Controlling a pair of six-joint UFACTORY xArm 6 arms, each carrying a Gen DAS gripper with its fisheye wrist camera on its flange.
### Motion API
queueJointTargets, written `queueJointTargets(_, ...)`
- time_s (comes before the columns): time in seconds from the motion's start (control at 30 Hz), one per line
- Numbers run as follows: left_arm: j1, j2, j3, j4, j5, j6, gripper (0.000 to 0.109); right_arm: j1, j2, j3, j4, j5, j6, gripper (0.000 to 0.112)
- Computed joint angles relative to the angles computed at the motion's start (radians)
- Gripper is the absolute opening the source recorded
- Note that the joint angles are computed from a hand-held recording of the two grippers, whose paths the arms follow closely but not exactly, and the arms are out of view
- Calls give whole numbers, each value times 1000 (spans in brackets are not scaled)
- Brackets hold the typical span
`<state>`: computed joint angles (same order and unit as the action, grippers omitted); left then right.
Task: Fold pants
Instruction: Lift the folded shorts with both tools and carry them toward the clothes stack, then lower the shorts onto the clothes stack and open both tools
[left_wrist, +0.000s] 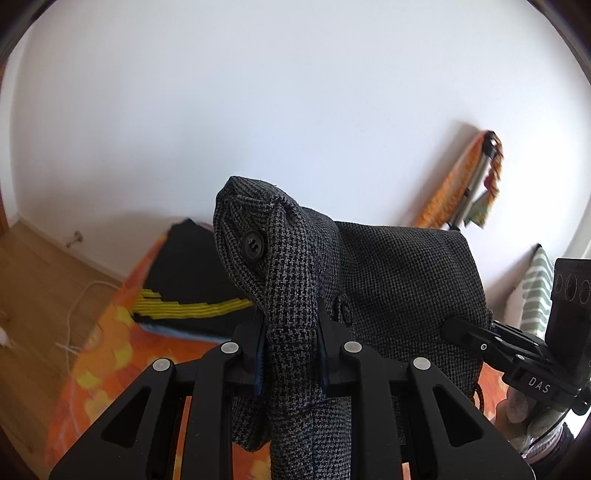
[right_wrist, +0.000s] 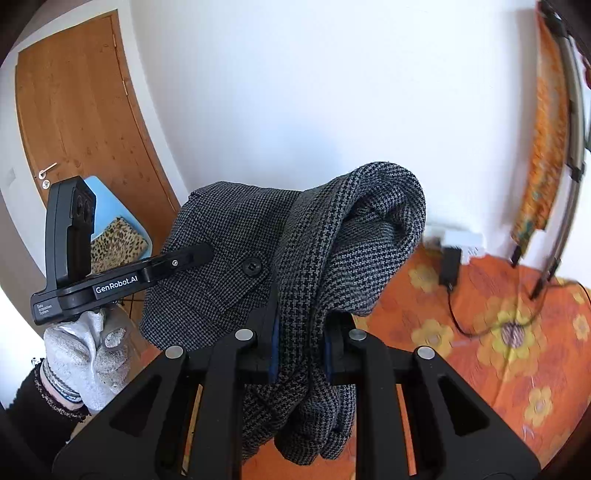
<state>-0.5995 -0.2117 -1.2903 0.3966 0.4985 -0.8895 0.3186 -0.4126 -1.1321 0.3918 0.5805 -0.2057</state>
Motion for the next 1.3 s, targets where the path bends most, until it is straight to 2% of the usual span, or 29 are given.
queueJointTargets(0.2, 102, 68, -86, -30, -7, 78, 19, 49, 239, -222, -44, -56, 22, 18)
queueJointTargets(0.53, 221, 226, -205, -80, -28, 173, 19, 74, 576, -535, -64, -82, 48, 18)
queueJointTargets(0.73, 255, 338, -272, -161, -41, 244, 19, 66, 727, -667, -70, -68, 79, 18)
queueJointTargets(0.93, 286, 430, -316, -246, -50, 296, 19, 24, 855, -796, -20, -12, 73, 18)
queueJointTargets(1.1, 297, 510, -367, -303, 0, 361, 21, -8, 947, -879, -10, 47, 98, 18)
queueJointTargets(1.17, 298, 534, -403, -310, 57, 367, 23, -21, 984, -922, -75, 91, 154, 25)
queueJointTargets(1.3, 305, 517, -395, -255, 84, 297, 30, -42, 981, -915, -138, 96, 231, 40)
